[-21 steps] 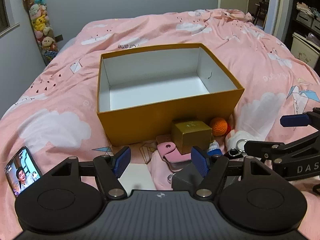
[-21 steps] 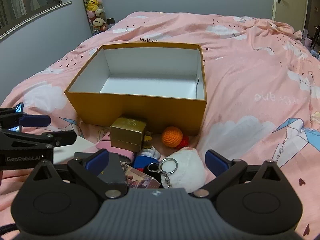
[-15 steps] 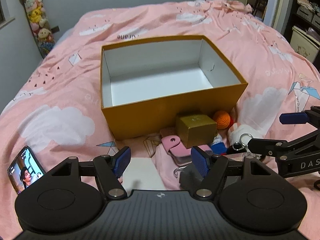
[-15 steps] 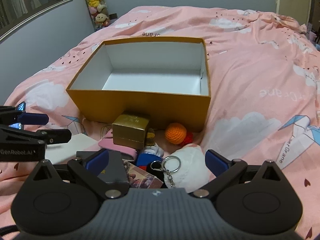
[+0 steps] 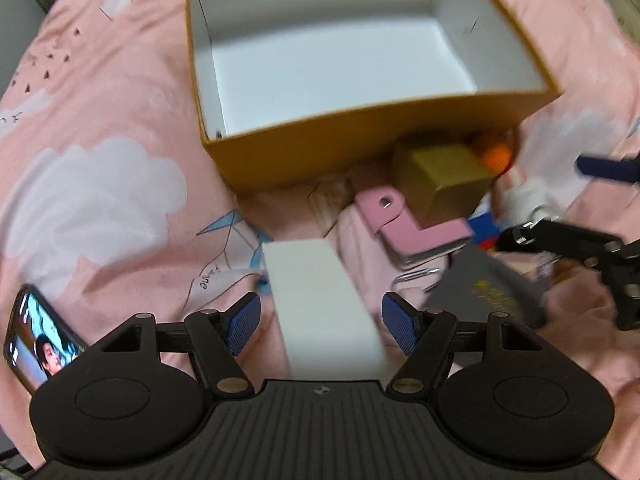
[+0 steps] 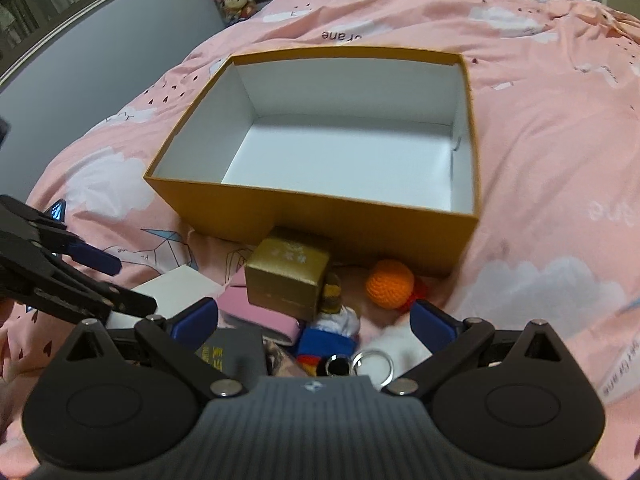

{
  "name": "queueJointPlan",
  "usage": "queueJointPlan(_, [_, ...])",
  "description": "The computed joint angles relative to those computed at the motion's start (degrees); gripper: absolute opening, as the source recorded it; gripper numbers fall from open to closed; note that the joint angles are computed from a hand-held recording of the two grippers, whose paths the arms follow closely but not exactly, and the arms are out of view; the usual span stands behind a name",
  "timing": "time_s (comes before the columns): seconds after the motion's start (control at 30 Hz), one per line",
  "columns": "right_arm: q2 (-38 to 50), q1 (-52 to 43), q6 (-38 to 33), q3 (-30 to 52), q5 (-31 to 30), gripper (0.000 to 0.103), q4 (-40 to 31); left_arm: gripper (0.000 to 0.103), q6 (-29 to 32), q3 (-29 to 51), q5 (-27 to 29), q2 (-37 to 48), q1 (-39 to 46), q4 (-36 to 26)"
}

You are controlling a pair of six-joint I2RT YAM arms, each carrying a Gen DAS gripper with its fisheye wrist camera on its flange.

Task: Organize objects
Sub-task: 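Grasp the white rectangular box with the left gripper while the right grasps the gold cube box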

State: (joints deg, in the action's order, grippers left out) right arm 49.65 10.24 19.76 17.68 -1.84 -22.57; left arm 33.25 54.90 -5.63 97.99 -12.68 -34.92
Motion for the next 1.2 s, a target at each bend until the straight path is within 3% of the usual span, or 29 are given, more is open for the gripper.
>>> queueJointPlan(0.13, [7.4, -2.1, -2.6, 1.9, -3.0, 0.102, 4.4, 0.082, -1.5, 3.3, -4.4, 6.0, -2.3, -1.4])
queueJointPlan(0.4, [23.0, -7.5, -5.0, 7.7, -10.5, 0.101, 9.9, 0.085, -6.1, 9.2, -8.0, 13.0, -5.7, -7.3])
queueJointPlan(0.47, [26.5, -8.4, -4.2, 9.3, -11.7, 0.096, 10.7, 0.085, -6.8, 10.3, -8.5, 13.9, -6.2, -8.4])
queueJointPlan(0.67, [35.6, -10.7, -1.5, 12.9, -17.0, 0.095, 12.6, 0.076, -8.9, 13.2, -8.1, 15.6, -5.2, -12.5])
queueJointPlan(0.87, [41.2, -9.8, -0.8, 15.4, -18.3, 0.095, 13.3, 0.076, -10.4, 17.5, -8.5, 19.1, -5.0, -16.7])
queueJointPlan(0.97, [43.0, -9.6, -0.8, 15.9, -19.1, 0.080, 13.4, 0.075, -10.1, 17.2, -8.7, 18.6, -5.3, -16.6])
queueJointPlan(1.2, [41.6, -10.9, -1.7, 14.4, -19.8, 0.072, 13.8, 0.073, -8.3, 17.3, -3.5, 14.6, -1.1, -18.1])
